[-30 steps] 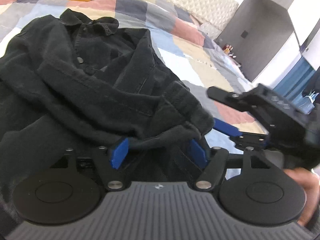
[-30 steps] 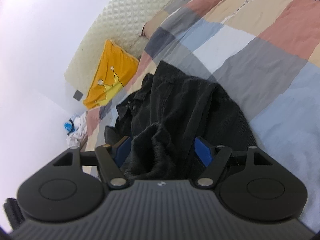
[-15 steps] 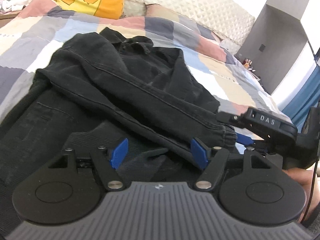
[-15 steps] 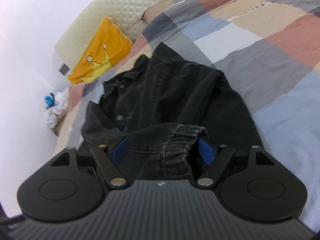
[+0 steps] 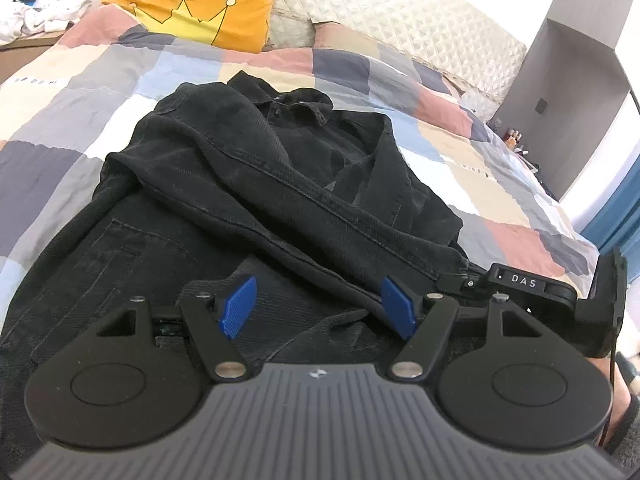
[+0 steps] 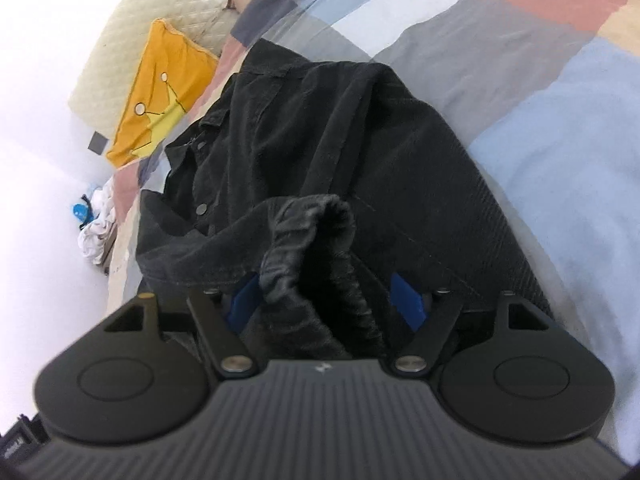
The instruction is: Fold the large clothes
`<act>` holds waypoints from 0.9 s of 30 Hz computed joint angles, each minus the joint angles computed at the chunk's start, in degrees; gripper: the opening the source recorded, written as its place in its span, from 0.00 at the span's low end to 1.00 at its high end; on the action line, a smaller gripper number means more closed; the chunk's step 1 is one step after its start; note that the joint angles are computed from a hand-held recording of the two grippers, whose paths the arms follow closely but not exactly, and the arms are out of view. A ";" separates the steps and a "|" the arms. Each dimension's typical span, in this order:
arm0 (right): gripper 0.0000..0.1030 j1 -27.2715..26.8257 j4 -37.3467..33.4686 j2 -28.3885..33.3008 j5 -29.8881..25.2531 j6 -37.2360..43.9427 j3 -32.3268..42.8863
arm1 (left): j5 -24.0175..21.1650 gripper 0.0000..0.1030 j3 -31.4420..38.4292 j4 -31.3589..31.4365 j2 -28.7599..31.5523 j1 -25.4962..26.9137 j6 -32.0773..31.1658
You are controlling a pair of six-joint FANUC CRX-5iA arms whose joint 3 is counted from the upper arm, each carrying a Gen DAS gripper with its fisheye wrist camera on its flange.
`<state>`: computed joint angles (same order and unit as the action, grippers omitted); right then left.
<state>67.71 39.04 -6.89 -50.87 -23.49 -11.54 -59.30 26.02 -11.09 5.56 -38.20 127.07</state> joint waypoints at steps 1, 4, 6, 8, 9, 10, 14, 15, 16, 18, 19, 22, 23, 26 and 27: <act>0.65 0.26 0.00 0.22 -0.46 0.96 0.46 | -0.02 0.72 -0.06 0.08 -0.05 0.06 -0.04; 0.38 0.65 1.01 0.29 0.60 0.75 0.63 | -0.14 0.72 -0.25 -0.29 -0.22 -0.02 0.15; 0.31 1.35 2.78 0.51 -0.51 0.57 0.92 | -0.09 0.72 -0.48 -0.16 -0.38 0.04 0.34; 0.25 2.31 5.53 0.78 -2.66 0.56 1.15 | 0.08 0.72 -0.80 -0.13 -0.66 0.08 0.86; 0.24 2.54 6.78 0.86 -3.19 0.06 1.12 | 0.40 0.72 -1.10 -0.21 -0.90 0.08 1.25; 0.22 2.92 8.32 0.65 -3.95 -1.27 0.76 | 0.40 0.72 -1.12 -0.28 -0.97 0.07 1.40; 0.21 3.57 11.21 0.56 -6.85 -5.22 0.35 | -0.02 0.72 -0.97 -0.76 -1.03 -0.08 1.58; 0.21 3.70 11.07 0.87 -8.12 -5.29 0.68 | 0.16 0.72 -1.29 -0.40 -1.21 0.11 1.42; 0.21 3.67 10.44 1.29 -9.39 -5.07 1.13 | 0.26 0.72 -1.51 -0.14 -1.34 0.25 1.27; 0.21 3.55 8.61 1.75 -10.59 -5.05 1.64 | 0.22 0.72 -1.63 -0.03 -1.50 0.45 1.01; 0.21 3.30 7.08 2.07 -10.74 -4.86 2.04 | 0.25 0.72 -1.72 0.03 -1.59 0.54 0.87; 0.21 3.04 4.79 3.37 -11.82 -3.44 3.51 | 0.28 0.72 -1.80 0.41 -1.76 0.78 0.98; 0.21 3.11 4.77 3.55 -12.22 -3.04 3.76 | 0.45 0.72 -1.93 0.69 -1.88 0.90 0.99; 0.22 3.18 4.36 3.52 -12.40 -1.95 4.04 | 0.81 0.72 -2.15 0.78 -2.22 0.95 0.75; 0.23 3.06 4.24 3.52 -12.19 -1.43 4.10 | 0.86 0.72 -2.19 0.83 -2.29 0.97 0.57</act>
<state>70.77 43.28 -3.37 -63.06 -24.92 -7.44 -58.43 23.83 -10.26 3.27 -37.23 127.64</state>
